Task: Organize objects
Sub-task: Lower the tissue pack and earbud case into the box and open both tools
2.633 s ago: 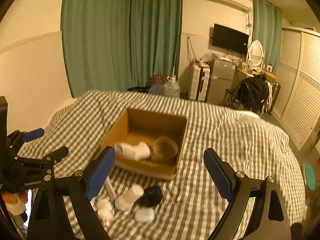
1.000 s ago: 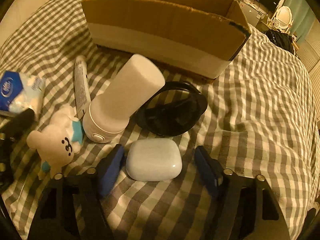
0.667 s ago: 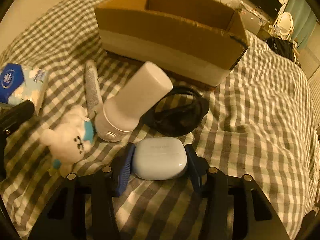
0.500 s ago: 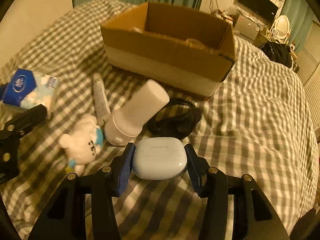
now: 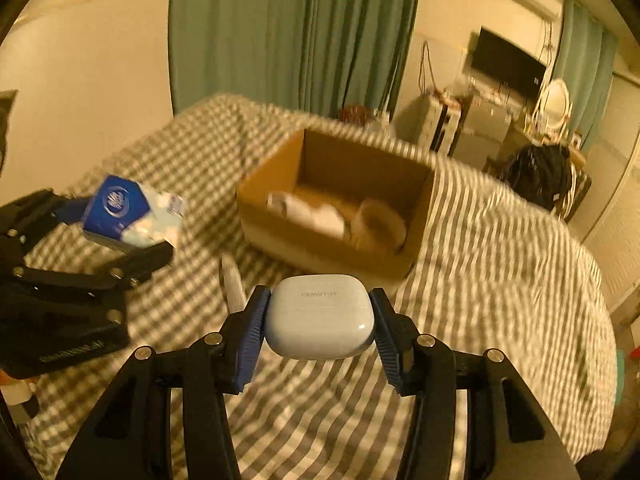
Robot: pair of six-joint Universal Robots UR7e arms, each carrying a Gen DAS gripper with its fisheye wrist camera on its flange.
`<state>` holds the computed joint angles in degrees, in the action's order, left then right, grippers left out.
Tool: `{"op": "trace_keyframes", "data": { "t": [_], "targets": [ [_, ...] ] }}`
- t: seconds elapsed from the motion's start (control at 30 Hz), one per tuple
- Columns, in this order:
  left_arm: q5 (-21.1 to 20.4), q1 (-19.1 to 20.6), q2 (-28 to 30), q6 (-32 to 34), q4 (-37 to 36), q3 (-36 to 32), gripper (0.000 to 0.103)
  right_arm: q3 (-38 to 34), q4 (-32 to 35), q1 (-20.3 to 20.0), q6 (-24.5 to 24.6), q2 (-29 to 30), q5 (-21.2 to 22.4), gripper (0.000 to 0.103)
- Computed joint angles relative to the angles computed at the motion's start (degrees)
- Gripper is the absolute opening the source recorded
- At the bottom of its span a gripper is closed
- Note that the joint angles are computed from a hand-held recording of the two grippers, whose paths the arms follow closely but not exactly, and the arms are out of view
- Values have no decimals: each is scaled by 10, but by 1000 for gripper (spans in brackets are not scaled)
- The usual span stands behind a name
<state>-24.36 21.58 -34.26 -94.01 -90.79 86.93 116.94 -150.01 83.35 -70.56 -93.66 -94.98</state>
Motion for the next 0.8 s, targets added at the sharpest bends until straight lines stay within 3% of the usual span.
{"op": "trace_keyframes", "data": {
  "t": [0.2,0.5,0.8],
  "targets": [
    [38,23,6,54,-23,-31,75,-48,2,30,25,31,20,50],
    [81,70,22,136,-86,-74,75,-123,-9,62,43,113,9,50],
    [107,118,56,335,-271,-107,75,-220,-12,83,87,204,17,50]
  ]
}}
